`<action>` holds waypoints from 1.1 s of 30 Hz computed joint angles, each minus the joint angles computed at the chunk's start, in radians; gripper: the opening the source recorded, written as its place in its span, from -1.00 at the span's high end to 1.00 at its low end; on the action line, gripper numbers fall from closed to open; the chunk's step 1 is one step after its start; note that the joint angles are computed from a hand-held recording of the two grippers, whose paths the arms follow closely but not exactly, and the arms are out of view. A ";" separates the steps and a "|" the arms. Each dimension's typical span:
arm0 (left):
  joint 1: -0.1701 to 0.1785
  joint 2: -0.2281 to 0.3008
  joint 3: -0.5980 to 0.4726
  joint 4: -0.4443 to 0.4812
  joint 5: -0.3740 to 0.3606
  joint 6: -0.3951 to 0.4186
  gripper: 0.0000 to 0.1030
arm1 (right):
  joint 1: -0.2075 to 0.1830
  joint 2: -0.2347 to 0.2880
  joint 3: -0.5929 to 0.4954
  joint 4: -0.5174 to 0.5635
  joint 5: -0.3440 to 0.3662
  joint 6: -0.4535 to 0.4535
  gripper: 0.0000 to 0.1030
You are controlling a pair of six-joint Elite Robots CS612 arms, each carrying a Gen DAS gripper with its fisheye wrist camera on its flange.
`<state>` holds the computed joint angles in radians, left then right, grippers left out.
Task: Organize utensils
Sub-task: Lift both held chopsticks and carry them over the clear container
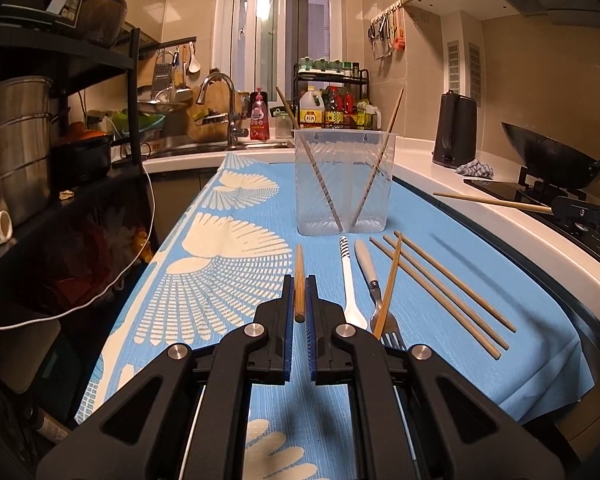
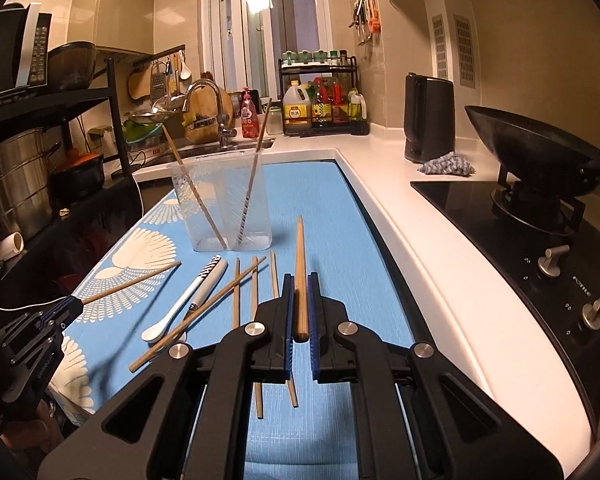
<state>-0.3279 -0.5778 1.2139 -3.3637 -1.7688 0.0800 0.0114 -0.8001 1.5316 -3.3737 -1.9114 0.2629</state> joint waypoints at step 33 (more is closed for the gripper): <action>0.016 -0.031 -0.172 0.205 -0.058 -0.064 0.89 | -0.015 -0.022 -0.114 0.088 0.069 -0.040 0.87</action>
